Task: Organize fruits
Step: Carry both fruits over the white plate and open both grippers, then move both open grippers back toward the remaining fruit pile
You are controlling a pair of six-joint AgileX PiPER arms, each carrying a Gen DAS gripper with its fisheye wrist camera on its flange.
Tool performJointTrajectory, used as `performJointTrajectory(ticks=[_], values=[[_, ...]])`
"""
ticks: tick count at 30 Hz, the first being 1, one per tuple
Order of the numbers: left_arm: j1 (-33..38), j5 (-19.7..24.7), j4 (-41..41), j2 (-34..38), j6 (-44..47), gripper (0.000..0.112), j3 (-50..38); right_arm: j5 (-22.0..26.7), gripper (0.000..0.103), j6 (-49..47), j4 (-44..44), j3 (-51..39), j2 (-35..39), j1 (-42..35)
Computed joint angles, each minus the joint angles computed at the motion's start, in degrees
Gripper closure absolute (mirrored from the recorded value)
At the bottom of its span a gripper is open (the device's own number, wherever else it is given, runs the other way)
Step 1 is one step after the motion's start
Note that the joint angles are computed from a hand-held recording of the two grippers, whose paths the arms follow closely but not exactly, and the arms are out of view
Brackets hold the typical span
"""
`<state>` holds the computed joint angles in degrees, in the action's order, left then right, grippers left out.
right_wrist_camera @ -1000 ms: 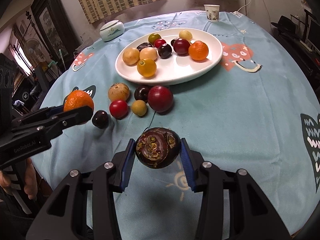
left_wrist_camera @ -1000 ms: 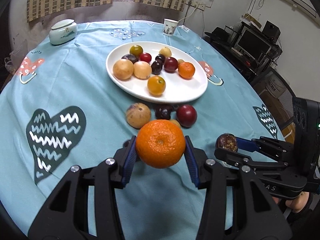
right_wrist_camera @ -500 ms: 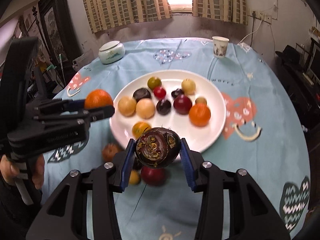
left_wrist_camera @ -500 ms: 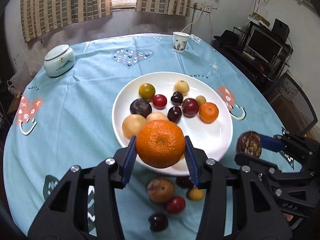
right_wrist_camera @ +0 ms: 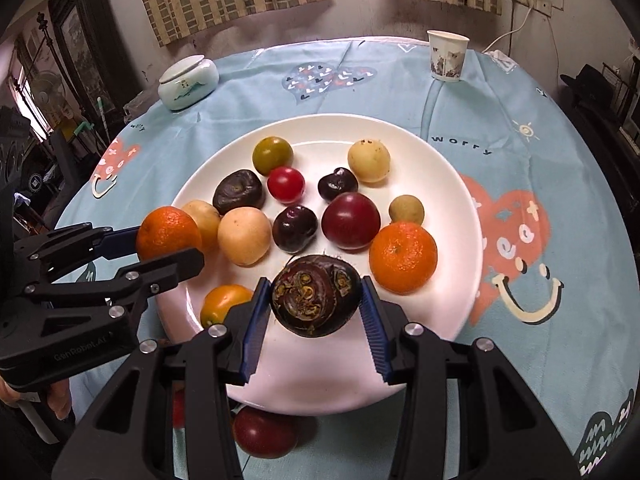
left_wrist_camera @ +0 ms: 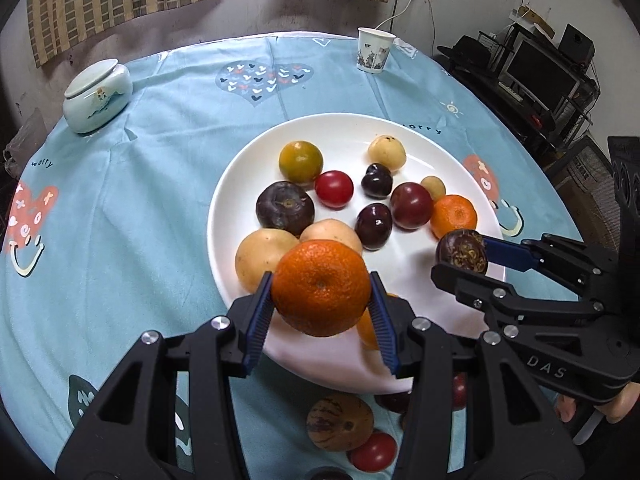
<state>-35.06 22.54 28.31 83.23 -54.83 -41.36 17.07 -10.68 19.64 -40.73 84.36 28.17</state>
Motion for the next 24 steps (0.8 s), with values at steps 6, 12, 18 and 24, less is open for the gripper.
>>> performJointTrajectory(ticks=[6,12,18,24], values=[[0.61,0.39,0.99,1.46,-1.14,0.065,-1.40,-0.68,0.057,-3.45,3.89,-0.58,1.01,-1.44],[-1.02,2.10,5.92,-2.50,-6.92,0.056,-0.78,0.57,0.049,-3.20,4.46,0.42,-2.79,-2.97],[-6.74,8.05,11.43,-13.10,-15.04,0.053,2.95,4.43,0.043,3.31,-2.03,4.15,-13.07,-3.08],[-21.95,19.71,19.12,-23.14,-31.12,0.047,7.62,8.87,0.037,16.09,-12.54,9.84,-26.15,1.96]])
